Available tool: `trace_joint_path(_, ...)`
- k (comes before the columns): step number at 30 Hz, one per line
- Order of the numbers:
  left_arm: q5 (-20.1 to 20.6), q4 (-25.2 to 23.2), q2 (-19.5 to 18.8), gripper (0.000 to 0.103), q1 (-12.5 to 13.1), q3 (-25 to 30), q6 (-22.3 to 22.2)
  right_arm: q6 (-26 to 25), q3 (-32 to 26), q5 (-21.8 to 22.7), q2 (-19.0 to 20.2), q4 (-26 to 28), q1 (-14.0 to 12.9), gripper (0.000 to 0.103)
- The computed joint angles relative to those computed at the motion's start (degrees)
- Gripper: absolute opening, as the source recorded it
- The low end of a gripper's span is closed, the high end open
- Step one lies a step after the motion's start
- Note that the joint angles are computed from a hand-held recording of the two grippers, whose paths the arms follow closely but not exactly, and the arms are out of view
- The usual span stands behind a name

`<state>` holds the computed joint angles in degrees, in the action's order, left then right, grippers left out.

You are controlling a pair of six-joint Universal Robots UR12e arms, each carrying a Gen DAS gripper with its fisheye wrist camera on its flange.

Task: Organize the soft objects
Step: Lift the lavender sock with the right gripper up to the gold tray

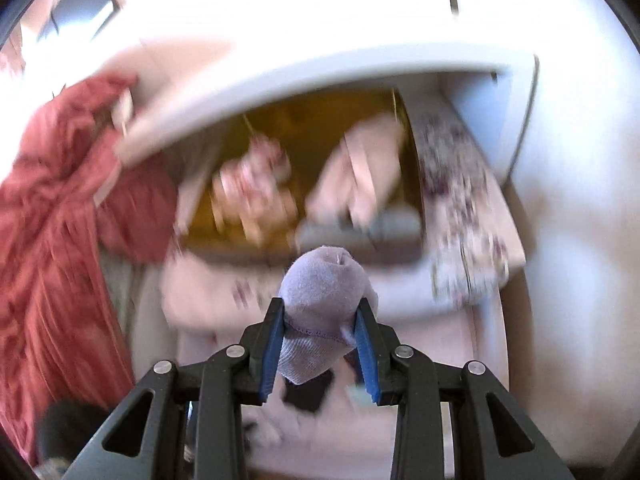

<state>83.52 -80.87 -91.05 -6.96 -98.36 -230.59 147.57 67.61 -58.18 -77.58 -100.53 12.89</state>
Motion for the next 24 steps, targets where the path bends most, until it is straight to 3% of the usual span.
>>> trace_joint_path(3, 0.1, 0.0, 0.0, 0.018, 0.0, 0.0, 0.2, 3.6, -2.0, 2.6, 1.6, -3.3, 1.0, 0.035)
trace_joint_path(10, 0.0, 0.2, 0.0, 0.018, -0.1, -0.1, 0.2, 10.4, -5.8, -0.6, 5.9, -9.9, 5.0, 0.035)
trace_joint_path(18, -0.1, 0.0, -0.1, 0.018, 0.0, 0.1, -0.2, 7.3, -8.0, -8.9, 9.6, -14.6, 9.3, 0.036)
trace_joint_path(24, -0.2, 0.4, 0.1, 0.018, 0.1, -0.2, -0.5, 4.3, -9.2, -12.7, 11.7, -15.8, 10.6, 0.040)
